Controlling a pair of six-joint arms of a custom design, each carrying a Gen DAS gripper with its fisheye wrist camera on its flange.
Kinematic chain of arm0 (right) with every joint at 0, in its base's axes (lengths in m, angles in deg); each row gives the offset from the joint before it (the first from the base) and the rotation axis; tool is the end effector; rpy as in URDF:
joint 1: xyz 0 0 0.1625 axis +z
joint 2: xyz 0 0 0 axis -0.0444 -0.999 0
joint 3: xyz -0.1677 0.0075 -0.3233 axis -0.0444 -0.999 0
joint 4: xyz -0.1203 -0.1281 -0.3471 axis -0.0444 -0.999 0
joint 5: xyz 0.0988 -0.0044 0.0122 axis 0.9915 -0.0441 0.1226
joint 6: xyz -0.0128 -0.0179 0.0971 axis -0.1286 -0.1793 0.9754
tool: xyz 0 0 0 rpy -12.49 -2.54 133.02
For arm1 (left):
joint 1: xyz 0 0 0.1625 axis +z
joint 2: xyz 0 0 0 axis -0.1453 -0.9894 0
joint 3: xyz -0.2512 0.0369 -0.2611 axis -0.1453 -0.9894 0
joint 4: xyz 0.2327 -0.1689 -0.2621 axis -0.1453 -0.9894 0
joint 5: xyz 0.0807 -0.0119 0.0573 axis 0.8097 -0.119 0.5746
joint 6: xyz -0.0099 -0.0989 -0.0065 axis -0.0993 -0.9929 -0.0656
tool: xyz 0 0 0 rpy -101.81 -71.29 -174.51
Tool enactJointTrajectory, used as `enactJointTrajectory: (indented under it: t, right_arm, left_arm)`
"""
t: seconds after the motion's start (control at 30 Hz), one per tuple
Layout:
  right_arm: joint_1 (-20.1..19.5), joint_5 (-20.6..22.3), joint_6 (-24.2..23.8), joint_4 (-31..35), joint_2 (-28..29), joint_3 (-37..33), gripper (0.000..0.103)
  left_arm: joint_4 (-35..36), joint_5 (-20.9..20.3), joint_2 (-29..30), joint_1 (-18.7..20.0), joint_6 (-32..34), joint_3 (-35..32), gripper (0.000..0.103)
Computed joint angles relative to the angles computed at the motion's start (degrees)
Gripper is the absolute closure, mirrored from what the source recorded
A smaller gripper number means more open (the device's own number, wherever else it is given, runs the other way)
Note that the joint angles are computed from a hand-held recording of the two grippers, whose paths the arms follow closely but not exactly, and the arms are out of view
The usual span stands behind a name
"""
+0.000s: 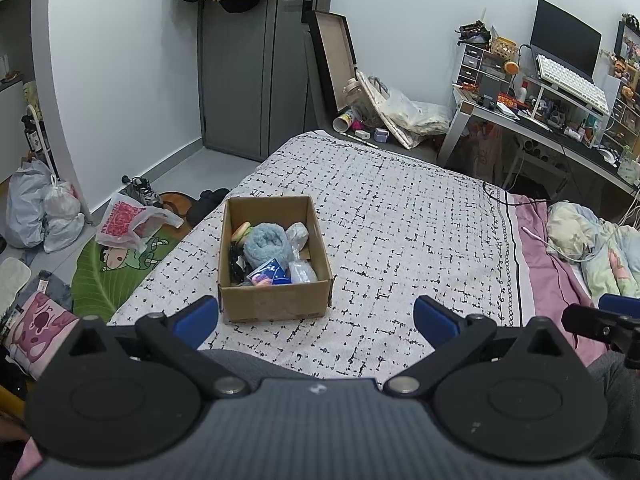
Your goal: Organize soft objects
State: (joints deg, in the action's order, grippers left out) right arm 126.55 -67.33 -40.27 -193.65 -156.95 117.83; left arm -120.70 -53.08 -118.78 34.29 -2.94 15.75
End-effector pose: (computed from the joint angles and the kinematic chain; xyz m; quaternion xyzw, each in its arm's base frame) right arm 0.2589 -0.2942 0.3618 0.0292 -0.8312 0.4667 0.3008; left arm -0.3887 -0.4107 0.2629 0.3268 0.8737 -0.2886 0.2159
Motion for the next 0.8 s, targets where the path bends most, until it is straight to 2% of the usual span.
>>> enactJointTrajectory:
  t: [0.8]
  right_arm:
    - [-0.67,0.80,0.06,0.51,-0.09,0.27,0.000]
  left_arm:
    - [-1.10,-0.71,0.62,0.51,1.35,-0.25,0.000]
